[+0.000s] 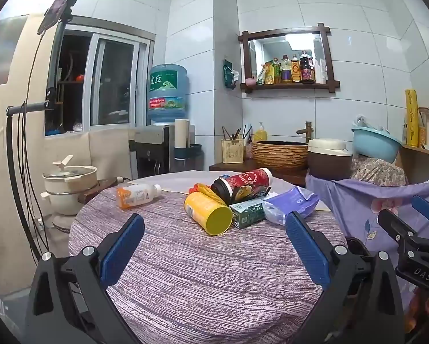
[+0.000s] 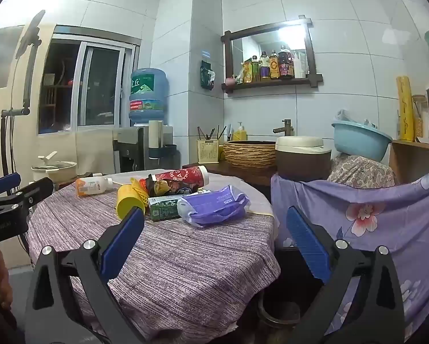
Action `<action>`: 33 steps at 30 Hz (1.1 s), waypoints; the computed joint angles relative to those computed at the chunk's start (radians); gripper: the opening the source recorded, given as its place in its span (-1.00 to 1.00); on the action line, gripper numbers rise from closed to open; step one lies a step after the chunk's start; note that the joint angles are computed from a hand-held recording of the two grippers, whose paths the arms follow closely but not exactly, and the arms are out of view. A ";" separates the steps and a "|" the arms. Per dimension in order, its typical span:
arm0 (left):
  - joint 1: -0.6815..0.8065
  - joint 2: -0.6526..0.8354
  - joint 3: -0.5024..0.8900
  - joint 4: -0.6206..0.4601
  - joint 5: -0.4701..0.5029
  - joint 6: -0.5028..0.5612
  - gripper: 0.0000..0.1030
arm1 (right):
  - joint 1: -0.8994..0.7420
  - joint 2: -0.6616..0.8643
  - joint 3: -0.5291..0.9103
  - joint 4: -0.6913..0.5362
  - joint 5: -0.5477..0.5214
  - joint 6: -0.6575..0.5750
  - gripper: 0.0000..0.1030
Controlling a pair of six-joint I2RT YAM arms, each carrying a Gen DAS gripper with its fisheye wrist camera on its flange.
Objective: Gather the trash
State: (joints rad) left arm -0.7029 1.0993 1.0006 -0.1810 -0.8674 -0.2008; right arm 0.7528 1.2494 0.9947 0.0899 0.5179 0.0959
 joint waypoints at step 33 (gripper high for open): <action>0.026 -0.007 -0.007 -0.019 0.034 -0.014 0.90 | 0.013 0.020 0.010 -0.001 0.011 -0.002 0.91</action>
